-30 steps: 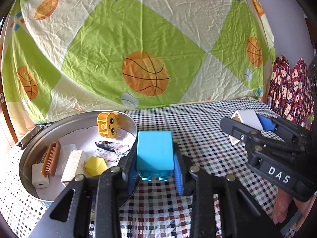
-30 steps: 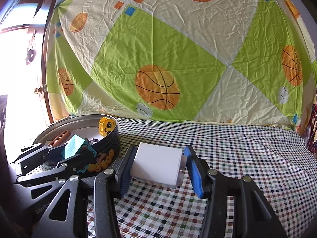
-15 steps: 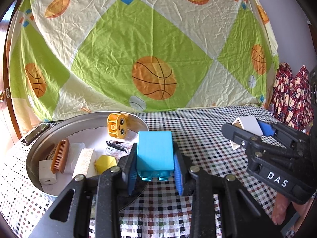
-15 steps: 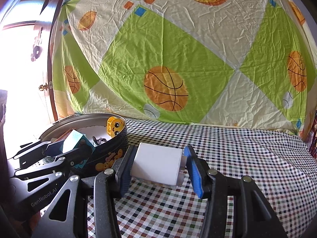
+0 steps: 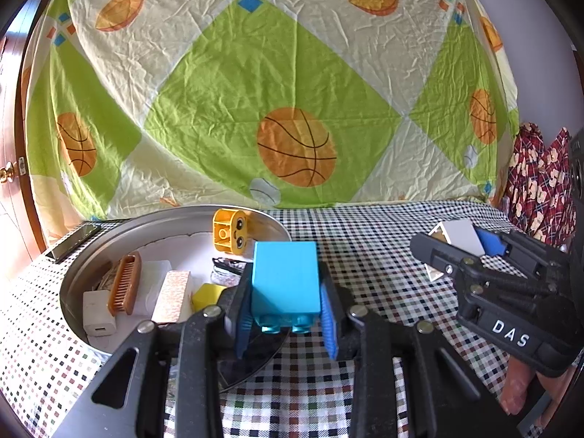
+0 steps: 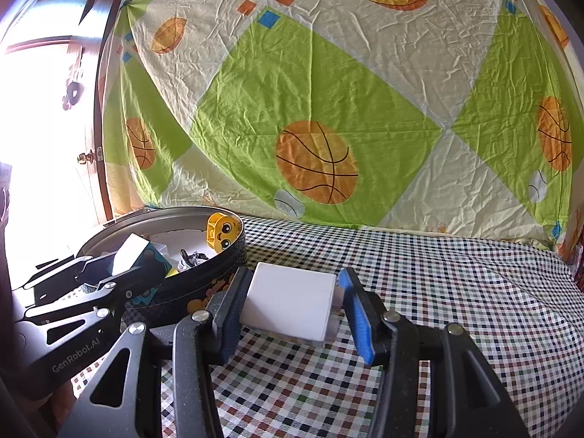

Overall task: Organize rigid objects
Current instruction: 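Lift the blue brick and white cube and carry both toward the tin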

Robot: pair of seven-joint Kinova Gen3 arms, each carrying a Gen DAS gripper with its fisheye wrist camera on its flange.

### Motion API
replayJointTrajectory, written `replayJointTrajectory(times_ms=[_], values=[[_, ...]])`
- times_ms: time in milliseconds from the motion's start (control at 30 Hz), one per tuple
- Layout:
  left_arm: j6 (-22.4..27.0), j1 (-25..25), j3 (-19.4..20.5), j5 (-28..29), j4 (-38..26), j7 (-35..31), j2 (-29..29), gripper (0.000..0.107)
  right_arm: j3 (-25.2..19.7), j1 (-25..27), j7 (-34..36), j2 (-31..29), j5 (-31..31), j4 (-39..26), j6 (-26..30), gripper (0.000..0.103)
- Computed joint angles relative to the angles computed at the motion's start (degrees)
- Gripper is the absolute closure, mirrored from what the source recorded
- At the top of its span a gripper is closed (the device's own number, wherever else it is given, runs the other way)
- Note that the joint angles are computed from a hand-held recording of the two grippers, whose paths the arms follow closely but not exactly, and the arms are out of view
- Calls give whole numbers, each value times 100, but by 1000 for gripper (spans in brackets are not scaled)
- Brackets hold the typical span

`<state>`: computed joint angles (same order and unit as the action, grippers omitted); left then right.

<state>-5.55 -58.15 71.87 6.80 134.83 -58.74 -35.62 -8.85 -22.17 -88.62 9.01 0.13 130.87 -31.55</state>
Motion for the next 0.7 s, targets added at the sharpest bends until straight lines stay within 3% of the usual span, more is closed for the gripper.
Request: replayJointTrajectory(times_ms=[700], values=[[-15,178,-269,29,167,13,-111,77,-51,-69,27,8,54,-32,38,51]])
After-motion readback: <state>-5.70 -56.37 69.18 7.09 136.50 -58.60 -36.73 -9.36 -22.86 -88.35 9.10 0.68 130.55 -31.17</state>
